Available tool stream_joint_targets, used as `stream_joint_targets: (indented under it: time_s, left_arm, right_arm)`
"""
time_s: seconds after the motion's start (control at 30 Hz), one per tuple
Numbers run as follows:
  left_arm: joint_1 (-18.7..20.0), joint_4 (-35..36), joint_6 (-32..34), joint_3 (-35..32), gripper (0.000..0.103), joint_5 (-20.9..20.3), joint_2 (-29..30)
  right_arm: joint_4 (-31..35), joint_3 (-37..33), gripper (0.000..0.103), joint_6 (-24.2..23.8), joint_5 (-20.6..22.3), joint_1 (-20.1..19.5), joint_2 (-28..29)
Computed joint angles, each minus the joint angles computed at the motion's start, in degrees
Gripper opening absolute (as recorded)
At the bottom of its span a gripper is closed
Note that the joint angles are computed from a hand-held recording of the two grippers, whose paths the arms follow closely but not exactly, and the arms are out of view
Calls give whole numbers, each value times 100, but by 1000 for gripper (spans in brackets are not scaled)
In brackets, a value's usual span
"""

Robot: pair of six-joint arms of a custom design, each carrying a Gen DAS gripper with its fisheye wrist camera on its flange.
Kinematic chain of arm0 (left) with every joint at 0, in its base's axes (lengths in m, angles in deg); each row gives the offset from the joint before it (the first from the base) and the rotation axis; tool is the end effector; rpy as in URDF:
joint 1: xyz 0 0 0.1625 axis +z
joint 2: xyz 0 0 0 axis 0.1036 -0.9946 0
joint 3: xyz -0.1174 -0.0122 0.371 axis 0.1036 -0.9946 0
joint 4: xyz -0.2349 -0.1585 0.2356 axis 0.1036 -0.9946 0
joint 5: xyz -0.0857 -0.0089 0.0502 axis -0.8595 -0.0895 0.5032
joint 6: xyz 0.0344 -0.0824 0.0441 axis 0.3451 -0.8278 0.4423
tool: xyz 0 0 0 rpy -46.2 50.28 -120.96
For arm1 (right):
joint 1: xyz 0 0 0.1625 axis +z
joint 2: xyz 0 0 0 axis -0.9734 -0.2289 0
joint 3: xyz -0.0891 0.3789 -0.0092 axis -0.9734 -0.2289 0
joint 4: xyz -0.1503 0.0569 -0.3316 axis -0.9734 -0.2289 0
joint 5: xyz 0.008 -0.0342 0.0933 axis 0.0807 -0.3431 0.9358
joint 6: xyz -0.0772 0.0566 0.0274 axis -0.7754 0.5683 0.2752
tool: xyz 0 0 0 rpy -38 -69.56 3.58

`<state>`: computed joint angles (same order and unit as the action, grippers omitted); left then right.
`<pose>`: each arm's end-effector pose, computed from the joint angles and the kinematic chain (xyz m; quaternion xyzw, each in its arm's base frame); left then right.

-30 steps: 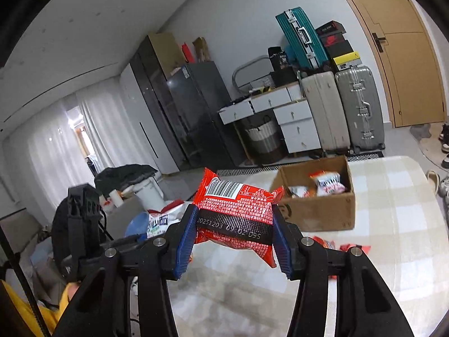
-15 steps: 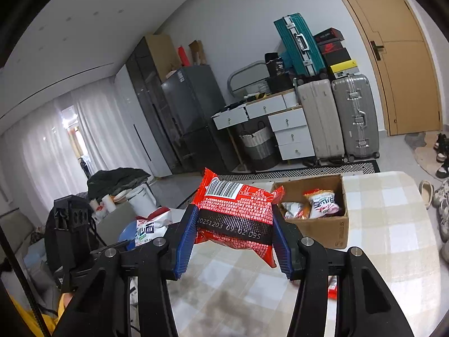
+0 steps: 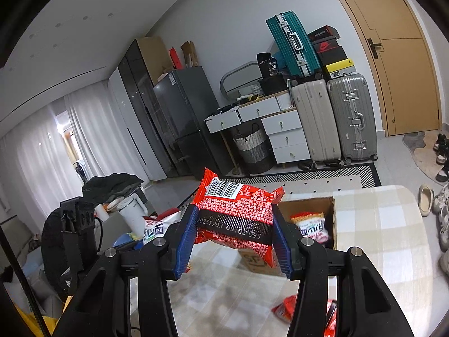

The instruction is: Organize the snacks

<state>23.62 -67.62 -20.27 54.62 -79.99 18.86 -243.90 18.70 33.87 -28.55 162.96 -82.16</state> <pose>-0.4679 -0.4935 0.2752 0.2700 0.8786 -0.3675 0.1418 0.1149 -0.5438 0.5116 0.2388 -0.8390 0.4845 0.0665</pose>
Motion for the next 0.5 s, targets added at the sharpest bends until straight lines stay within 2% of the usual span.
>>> stream_joint_targets:
  time_s: [0.07,0.1,0.37,0.5]
  left_arm:
    - [69,130,38,-282,43,-24,176]
    - [175,103,181,-676,43,-60,503]
    - [591,674,322,-2476,43,-227,1726]
    - [831,1280,446,-3883,43,-304,2565]
  right_arm:
    - [126,-247,51,16,2,-15,169]
    - [185,-368,51,27,-29,-17,250]
    - [861,-1651,51,182,-386,-26,1065]
    - [1144,-2132,51,182,-428,-73,1391]
